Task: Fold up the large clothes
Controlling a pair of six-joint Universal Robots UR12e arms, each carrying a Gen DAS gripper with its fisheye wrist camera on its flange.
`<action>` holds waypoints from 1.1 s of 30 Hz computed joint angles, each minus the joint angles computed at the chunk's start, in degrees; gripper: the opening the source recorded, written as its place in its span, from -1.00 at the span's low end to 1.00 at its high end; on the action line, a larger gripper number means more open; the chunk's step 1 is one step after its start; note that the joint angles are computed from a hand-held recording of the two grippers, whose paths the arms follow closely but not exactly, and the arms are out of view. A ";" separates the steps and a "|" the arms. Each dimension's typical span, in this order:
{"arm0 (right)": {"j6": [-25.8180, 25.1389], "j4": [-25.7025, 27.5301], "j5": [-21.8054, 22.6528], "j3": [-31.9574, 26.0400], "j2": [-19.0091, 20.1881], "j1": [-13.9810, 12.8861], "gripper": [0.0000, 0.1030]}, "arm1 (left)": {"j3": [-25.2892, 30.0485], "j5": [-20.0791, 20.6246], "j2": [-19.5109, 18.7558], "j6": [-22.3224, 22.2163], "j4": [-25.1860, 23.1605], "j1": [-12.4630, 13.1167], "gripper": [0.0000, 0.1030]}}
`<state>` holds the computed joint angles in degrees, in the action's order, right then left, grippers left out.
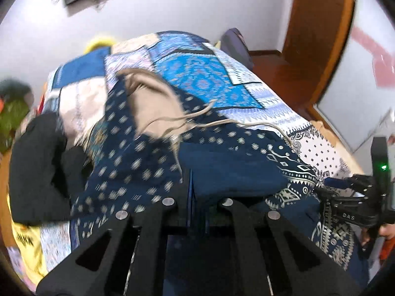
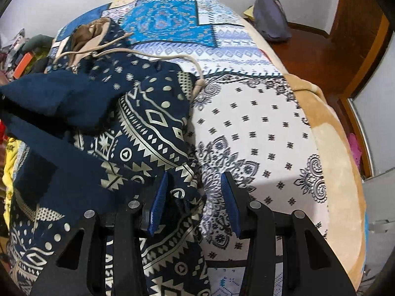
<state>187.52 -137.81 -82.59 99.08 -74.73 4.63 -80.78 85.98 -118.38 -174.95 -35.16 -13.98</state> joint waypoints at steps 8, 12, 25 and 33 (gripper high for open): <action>-1.21 -0.22 -4.26 -0.63 0.56 1.65 -0.20 | -9.10 -0.16 4.61 -6.24 -0.29 3.16 -0.05; -0.18 0.35 -4.25 -0.50 0.29 1.60 -0.19 | -10.89 -0.58 5.19 -6.34 -3.63 4.21 0.39; 1.97 3.44 -4.87 -2.53 -1.07 2.07 -0.18 | -6.93 9.35 2.25 10.33 -2.26 -1.06 0.49; -1.68 3.30 -5.46 -3.20 -0.01 3.62 -0.18 | -3.86 12.61 -0.25 16.89 -2.84 -3.67 0.48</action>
<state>185.83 -134.51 -88.05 95.88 -74.74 8.25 -84.64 98.59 -118.62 -158.06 -37.99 -17.65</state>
